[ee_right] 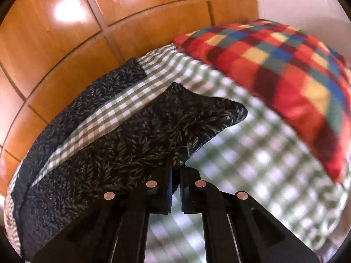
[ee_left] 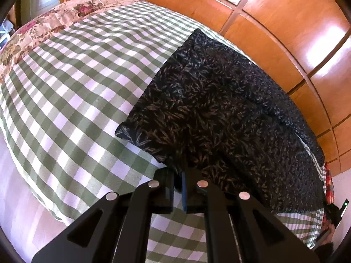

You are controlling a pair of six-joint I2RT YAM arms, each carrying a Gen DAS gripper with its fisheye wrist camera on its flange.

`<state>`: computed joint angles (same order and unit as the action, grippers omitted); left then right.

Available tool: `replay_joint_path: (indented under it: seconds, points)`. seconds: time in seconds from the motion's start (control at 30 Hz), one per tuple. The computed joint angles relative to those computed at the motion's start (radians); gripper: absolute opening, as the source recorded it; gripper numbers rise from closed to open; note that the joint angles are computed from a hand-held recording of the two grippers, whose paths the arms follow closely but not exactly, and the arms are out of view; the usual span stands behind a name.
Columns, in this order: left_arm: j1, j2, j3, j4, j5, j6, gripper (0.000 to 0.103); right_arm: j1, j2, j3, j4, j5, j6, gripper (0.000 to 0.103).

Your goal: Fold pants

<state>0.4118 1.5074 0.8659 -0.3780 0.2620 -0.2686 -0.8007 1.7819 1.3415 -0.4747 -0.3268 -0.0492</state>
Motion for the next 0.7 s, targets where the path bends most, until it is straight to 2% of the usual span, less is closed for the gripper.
replay_joint_path:
  seconds: [0.1,0.33,0.5,0.53,0.57,0.6,0.63,0.67,0.7]
  points:
    - [0.025,-0.027,-0.011,-0.015,0.025,0.033,0.004,-0.079,-0.098,-0.107,-0.019,-0.024,-0.063,0.003]
    - [0.071,-0.06,-0.074,-0.009,0.059,0.084,0.004,-0.232,-0.21,-0.279,-0.043,-0.069,-0.155,0.003]
    - [0.077,-0.055,-0.103,0.017,0.062,0.11,0.007,-0.241,-0.191,-0.25,-0.071,-0.092,-0.139,0.004]
    - [0.075,-0.064,-0.104,0.014,0.052,0.118,0.01,-0.244,-0.2,-0.247,-0.078,-0.093,-0.141,0.009]
    - [0.078,-0.078,-0.101,0.0,0.039,0.136,0.016,-0.239,-0.218,-0.246,-0.078,-0.072,-0.13,0.027]
    - [0.086,-0.086,-0.098,-0.011,0.041,0.146,0.025,-0.238,-0.239,-0.251,-0.07,-0.048,-0.121,0.04]
    - [0.112,-0.105,-0.099,-0.021,0.048,0.158,0.031,-0.237,-0.27,-0.267,-0.047,-0.026,-0.107,0.058]
    - [0.141,-0.125,-0.102,-0.029,0.056,0.17,0.037,-0.239,-0.31,-0.286,-0.02,-0.021,-0.095,0.06]
    - [0.172,-0.138,-0.101,-0.038,0.066,0.184,0.038,-0.235,-0.341,-0.294,-0.016,-0.021,-0.091,0.06]
